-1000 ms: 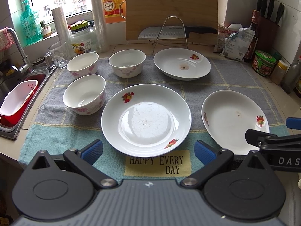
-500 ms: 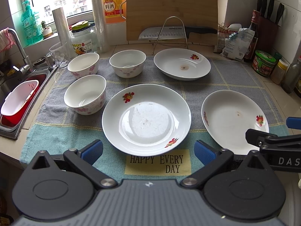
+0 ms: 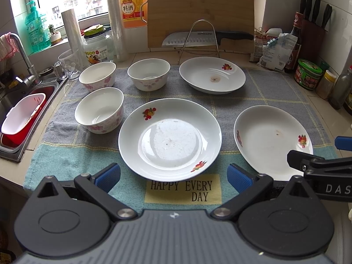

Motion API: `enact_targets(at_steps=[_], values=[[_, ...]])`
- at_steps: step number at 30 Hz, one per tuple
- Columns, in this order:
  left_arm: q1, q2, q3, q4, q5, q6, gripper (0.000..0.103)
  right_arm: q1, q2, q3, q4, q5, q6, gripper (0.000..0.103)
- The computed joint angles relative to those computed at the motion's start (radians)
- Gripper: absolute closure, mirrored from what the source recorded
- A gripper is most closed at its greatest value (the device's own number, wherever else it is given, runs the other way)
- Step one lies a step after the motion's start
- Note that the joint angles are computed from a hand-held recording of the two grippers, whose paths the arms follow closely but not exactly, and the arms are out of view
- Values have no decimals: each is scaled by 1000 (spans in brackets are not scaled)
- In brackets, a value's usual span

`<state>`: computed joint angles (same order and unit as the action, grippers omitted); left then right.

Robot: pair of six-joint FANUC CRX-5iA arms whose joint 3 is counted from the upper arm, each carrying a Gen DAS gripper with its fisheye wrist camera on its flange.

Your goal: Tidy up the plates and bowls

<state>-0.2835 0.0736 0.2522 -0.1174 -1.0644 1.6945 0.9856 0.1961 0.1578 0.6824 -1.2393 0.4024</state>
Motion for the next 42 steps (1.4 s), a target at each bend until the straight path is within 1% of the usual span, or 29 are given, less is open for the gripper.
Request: enact_targets(at_steps=[14, 20, 24, 26, 28, 30, 32, 35, 39, 42], values=[[-28, 7, 18, -23, -7, 36, 1, -4, -23, -33, 9, 30, 3, 0], [-49, 1, 19, -41, 6, 41, 1, -9, -58, -86, 27, 72, 23, 0], [-55, -8, 8, -22, 27, 27, 1, -14, -91, -140, 43, 106, 49, 0], [-62, -11, 8, -23, 31, 26, 1, -19, -113, -172, 46, 126, 61, 0], [-63, -9, 9, -14, 30, 28, 1, -27, -145, -218, 50, 167, 68, 0], [-60, -7, 5, 10, 36, 20, 1, -33, -170, -253, 56, 199, 69, 0], [-51, -13, -18, 52, 63, -4, 1, -39, -198, -295, 71, 234, 68, 0], [-62, -6, -9, 34, 65, 7, 1, -46, -231, -345, 93, 277, 68, 0], [-59, 10, -8, 62, 74, -27, 1, -59, -272, -408, 88, 344, 94, 0], [-56, 12, -26, 87, 113, -55, 1, -68, -293, -446, 70, 387, 122, 0]])
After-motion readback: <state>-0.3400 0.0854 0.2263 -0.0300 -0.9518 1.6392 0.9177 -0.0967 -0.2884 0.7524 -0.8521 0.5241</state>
